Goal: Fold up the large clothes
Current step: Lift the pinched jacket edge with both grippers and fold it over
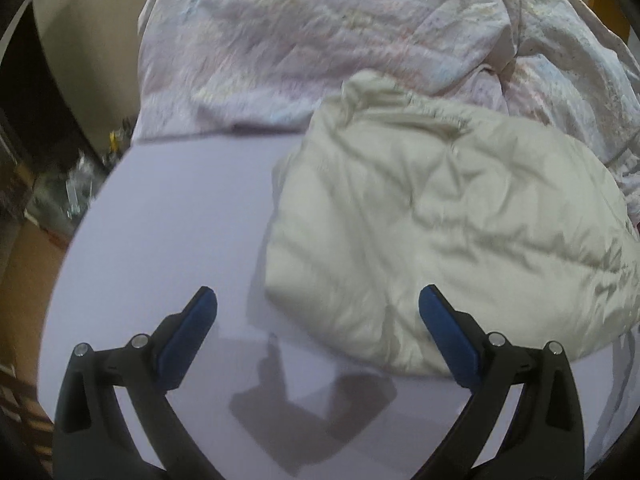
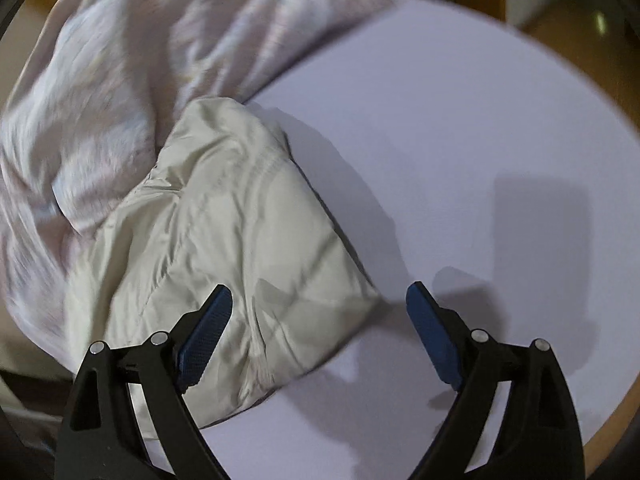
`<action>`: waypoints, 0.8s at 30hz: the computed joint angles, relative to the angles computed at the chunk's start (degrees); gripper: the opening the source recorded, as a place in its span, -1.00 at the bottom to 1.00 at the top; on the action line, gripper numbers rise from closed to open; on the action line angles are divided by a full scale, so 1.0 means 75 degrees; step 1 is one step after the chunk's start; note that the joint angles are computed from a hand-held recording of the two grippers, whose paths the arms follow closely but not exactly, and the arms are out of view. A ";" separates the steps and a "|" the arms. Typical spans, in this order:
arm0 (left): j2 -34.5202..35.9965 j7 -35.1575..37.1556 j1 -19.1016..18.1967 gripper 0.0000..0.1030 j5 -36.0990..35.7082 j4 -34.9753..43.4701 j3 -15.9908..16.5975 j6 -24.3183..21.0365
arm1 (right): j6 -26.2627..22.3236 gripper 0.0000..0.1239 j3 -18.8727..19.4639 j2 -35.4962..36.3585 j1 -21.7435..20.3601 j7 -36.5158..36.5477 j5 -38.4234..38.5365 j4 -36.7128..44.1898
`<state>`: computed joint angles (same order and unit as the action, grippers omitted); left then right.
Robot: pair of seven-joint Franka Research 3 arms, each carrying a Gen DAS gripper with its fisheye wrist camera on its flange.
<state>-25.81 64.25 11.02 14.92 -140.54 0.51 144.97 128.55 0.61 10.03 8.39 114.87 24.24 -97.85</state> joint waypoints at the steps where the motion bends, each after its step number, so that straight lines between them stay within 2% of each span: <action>1: -0.0066 0.0017 -0.0058 0.96 -0.0146 -0.0067 0.0049 -0.0101 | 0.0014 0.46 0.0023 -0.0001 -0.0052 -0.0040 0.0305 -0.0074; 6: 0.0186 0.0059 -0.0256 0.95 -0.0834 -0.0059 0.0216 -0.0230 | 0.0300 0.46 0.0121 -0.0033 -0.0080 0.0033 0.1250 -0.0429; 10: 0.0566 0.0005 -0.0287 0.95 -0.1202 0.0161 0.0238 -0.0076 | 0.0651 0.43 0.0143 -0.0075 0.0004 0.0142 0.1350 -0.0552; 15: 0.0981 -0.0037 -0.0231 0.93 -0.1450 0.0444 0.0247 0.0095 | 0.0890 0.09 0.0181 -0.0012 -0.0006 0.0267 0.1769 -0.0584; 22: 0.1253 -0.0034 -0.0225 0.54 -0.2102 0.0653 0.0339 0.0389 | 0.1347 -0.23 0.0225 -0.0100 0.0053 0.0493 0.2071 -0.0846; 24: 0.1219 -0.0151 -0.0198 0.27 -0.2226 0.0613 0.0334 0.0537 | 0.1421 -0.40 0.0230 -0.0154 0.0058 0.0507 0.2153 -0.0906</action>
<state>-16.67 63.12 9.54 -1.77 -135.94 3.01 149.00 139.20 2.34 8.87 8.83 118.67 40.39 -104.64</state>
